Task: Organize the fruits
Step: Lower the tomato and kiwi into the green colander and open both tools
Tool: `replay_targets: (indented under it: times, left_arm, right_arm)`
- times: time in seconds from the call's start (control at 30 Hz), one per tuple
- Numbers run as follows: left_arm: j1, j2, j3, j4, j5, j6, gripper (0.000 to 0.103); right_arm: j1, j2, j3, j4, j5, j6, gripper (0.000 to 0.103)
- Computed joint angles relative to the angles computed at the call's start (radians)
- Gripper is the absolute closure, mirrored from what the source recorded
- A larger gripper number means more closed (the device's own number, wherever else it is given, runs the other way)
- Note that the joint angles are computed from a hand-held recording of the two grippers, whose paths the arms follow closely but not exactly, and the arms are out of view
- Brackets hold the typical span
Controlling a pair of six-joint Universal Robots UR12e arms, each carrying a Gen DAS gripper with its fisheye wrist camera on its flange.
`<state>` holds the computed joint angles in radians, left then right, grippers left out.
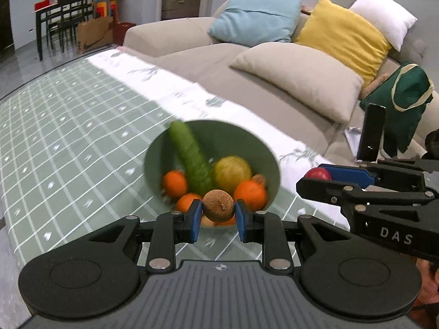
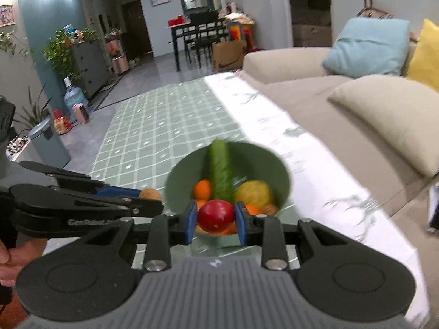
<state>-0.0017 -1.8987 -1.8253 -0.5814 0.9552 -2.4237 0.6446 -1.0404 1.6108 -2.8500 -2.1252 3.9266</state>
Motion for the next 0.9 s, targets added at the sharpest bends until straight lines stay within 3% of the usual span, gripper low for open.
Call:
replay_targets:
  times: [0.27,0.9]
  left_arm:
    - [-0.05,-0.036,0.053,-0.044,0.032,-0.018,0.074]
    - [-0.145,-0.163,0.215,-0.207,0.161,-0.003,0.074]
  right_arm:
    - [-0.035,-0.033,0.045,0.017,-0.022,-0.07,0.077]
    - [-0.135,0.008,0.039,0.055,0.152,-0.251,0.078]
